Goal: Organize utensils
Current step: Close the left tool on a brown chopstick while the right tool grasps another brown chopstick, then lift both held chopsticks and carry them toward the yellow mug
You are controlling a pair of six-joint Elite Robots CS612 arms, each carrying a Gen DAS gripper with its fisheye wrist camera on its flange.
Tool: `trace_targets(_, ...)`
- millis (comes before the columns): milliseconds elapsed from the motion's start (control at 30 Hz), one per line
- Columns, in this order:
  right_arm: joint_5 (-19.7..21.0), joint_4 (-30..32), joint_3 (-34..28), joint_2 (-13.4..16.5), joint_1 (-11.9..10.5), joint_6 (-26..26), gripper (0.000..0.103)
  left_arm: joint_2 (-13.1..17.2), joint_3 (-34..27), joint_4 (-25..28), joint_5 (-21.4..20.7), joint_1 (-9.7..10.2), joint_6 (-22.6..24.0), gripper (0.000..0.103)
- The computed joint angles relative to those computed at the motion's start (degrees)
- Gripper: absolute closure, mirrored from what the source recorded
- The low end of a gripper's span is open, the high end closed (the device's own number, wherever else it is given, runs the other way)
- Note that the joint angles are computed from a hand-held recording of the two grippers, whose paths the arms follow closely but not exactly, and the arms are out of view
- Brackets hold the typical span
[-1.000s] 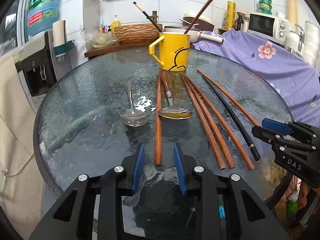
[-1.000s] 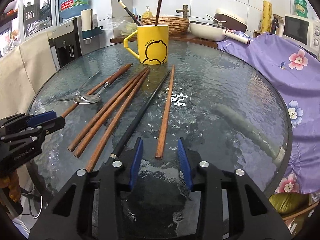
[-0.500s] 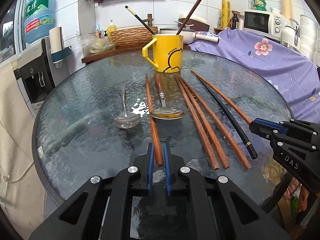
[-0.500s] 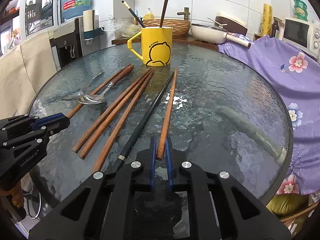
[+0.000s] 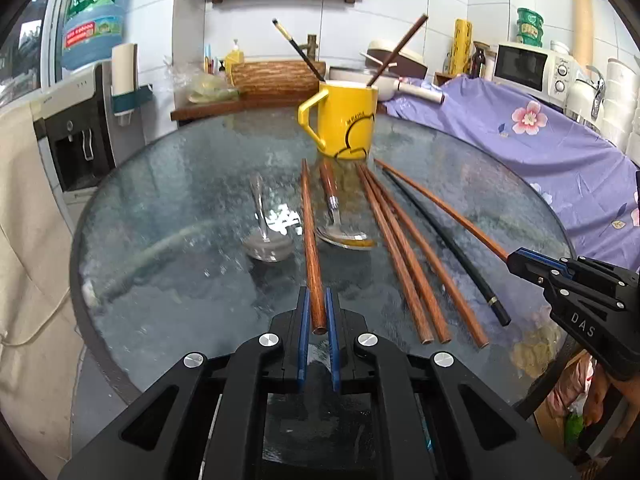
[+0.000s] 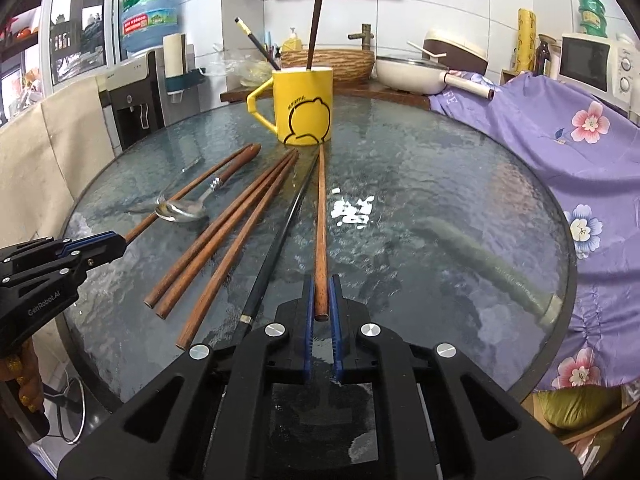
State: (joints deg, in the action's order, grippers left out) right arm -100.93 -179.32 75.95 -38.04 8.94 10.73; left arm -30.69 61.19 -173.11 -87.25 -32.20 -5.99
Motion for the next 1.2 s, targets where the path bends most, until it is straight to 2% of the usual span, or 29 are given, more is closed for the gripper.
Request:
trace_targets(200,0.41,-3.12,0.89,-0.95,-0.42,0.79,0.095,-0.84,0.80,-3.68,0.37,0.11,-0.31,0.095)
trace_targets(500,-1.04,-7.76,1.42,-2.06,-0.53,-1.38,0.095,-1.38,0.66,-8.64,0.96,0.07,0.68,0.096)
trace_targets(800,-1.37,-9.13,1.24,-2.36,-0.54,-2.85,0.095,-1.31,-0.32,-10.09,0.45,0.24,1.49,0.096)
trace_targets(1033,-1.43,-11.31,0.36,-2.61,-0.60,-6.15,0.095,-1.11,-1.44,-11.53,-0.43,0.59,2.18,0.096)
trace_targets(1200,1.26,-11.96,-0.80,-3.01,-1.35,-6.83,0.095,-0.57,-3.32,-12.41,-1.07,0.80,2.85,0.096)
